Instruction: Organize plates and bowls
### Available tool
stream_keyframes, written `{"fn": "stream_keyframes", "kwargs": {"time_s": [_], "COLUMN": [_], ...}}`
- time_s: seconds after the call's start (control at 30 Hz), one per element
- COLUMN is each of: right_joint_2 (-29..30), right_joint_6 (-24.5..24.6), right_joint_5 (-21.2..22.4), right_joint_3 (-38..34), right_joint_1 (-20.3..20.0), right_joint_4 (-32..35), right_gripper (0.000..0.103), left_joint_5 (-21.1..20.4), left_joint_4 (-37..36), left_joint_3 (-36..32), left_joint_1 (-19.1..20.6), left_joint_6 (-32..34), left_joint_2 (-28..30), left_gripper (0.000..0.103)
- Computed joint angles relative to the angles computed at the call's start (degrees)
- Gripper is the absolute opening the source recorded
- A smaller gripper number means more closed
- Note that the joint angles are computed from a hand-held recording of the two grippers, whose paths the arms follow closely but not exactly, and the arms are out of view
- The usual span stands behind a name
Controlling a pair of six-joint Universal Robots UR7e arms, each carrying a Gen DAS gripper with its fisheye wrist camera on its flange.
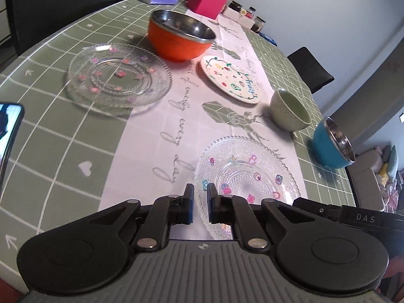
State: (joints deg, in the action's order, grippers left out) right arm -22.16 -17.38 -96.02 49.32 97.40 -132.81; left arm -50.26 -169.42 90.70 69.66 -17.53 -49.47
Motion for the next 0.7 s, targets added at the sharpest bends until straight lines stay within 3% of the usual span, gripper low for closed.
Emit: {"fn": "stream_keyframes", "kwargs": {"time_s": [0.23,0.7], "right_joint_2": [0.67,1.13], "right_joint_6": [-1.99,-2.57], "right_joint_5": [-0.34,-1.95], "right_joint_3": [0.26,-0.16], "right_joint_1": [0.42,0.71], "right_joint_4": [0.78,0.99], "right_gripper": [0.005,0.006], "left_joint_5": [2.34,2.35], "left_joint_4": [-0.87,0.99], "left_joint_3": [1.24,0.74], "left_joint_1": [0.05,0.21], "left_joint_6": [-0.57,-0.44], "left_joint_2": [-0.45,-0.24], "left_gripper": [0.011,0.011]}}
